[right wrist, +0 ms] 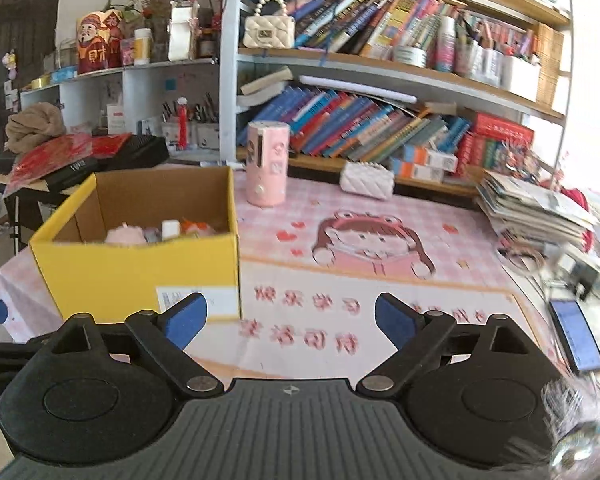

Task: Organize objects

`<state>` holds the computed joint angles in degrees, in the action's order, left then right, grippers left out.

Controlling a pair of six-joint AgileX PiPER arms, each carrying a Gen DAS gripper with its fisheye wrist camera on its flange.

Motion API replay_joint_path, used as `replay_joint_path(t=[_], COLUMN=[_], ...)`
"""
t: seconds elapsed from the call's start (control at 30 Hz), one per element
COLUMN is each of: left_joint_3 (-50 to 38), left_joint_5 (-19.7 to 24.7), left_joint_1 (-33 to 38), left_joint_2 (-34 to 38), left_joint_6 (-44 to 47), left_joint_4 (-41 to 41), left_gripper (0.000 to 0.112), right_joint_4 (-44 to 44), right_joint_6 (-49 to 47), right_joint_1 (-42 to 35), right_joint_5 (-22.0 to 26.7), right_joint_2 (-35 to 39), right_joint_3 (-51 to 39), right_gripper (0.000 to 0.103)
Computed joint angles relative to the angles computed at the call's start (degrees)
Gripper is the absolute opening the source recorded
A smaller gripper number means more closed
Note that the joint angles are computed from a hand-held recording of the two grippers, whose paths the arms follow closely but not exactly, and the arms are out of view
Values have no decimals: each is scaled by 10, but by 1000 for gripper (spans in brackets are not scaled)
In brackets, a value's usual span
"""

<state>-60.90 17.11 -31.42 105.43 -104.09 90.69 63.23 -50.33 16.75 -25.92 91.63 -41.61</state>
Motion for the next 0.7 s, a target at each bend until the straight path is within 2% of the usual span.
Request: replay_joint_path(t=[0.3, 0.43, 0.7], left_joint_3=[-5, -20, -43], left_joint_5=[-21, -10, -8], left_joint_1=[-33, -45, -48], left_joint_2=[6, 16, 26], left_joint_6=[35, 38, 59], left_joint_4=[-19, -25, -46], left_gripper=[87, 87, 87], right_joint_4=[50, 40, 23], right_joint_6=[4, 16, 28], right_joint_1=[-11, -27, -64], right_joint_5=[-34, -43, -26], right_joint_2=[-49, -57, -58], right_joint_3=[64, 72, 67], right_gripper=[94, 95, 95])
